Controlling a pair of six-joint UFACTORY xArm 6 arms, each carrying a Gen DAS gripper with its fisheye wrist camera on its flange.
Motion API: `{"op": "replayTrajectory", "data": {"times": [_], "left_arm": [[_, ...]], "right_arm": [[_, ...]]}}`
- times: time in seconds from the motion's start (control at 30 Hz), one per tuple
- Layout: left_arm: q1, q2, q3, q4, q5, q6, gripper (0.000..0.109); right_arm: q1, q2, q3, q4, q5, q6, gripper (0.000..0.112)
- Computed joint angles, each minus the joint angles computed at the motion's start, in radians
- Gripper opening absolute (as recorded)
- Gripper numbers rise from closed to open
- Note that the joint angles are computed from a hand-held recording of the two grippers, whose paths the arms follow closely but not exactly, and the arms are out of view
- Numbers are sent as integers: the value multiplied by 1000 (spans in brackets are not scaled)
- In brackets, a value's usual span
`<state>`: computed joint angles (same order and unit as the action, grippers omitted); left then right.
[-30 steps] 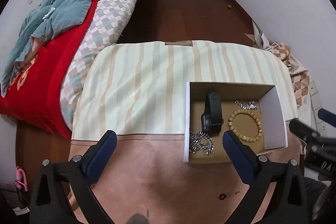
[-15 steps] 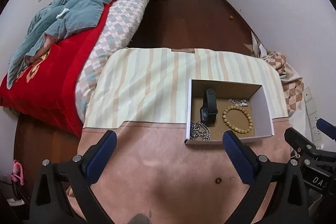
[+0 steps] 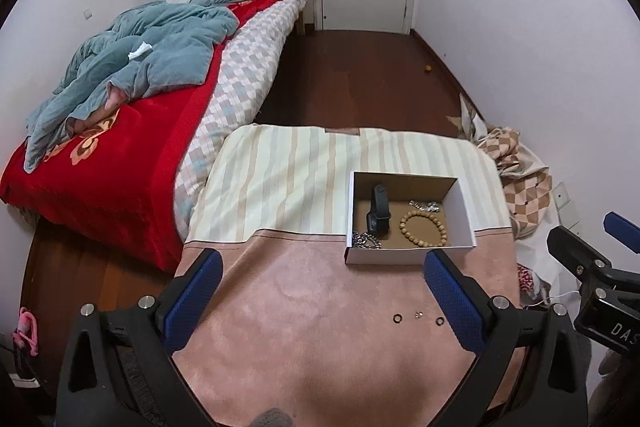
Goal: Organize jewelry
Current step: 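Withdraw both tools from the box over the remaining jewelry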
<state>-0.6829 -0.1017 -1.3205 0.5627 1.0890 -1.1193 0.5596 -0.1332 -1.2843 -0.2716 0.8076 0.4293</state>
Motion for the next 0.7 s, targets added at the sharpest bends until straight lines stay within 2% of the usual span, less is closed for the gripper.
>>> {"op": "replayTrajectory", "data": {"times": [0.3,0.57,0.6,0.7], "left_arm": [[-42,-44,-5,40,45,-40,103],[-56,14,39,73,68,-76,103],[-50,35,52,58,63,-75,103],[-27,94,82,-10,34,-61,103]], "right_arm": [[11,-90,49,22,1,3,102],[-66,-91,205,164,-77,-19,102],[-78,-83,235,199,-100,-40,95],[-101,-27,295,294,-141,-108,64]]}}
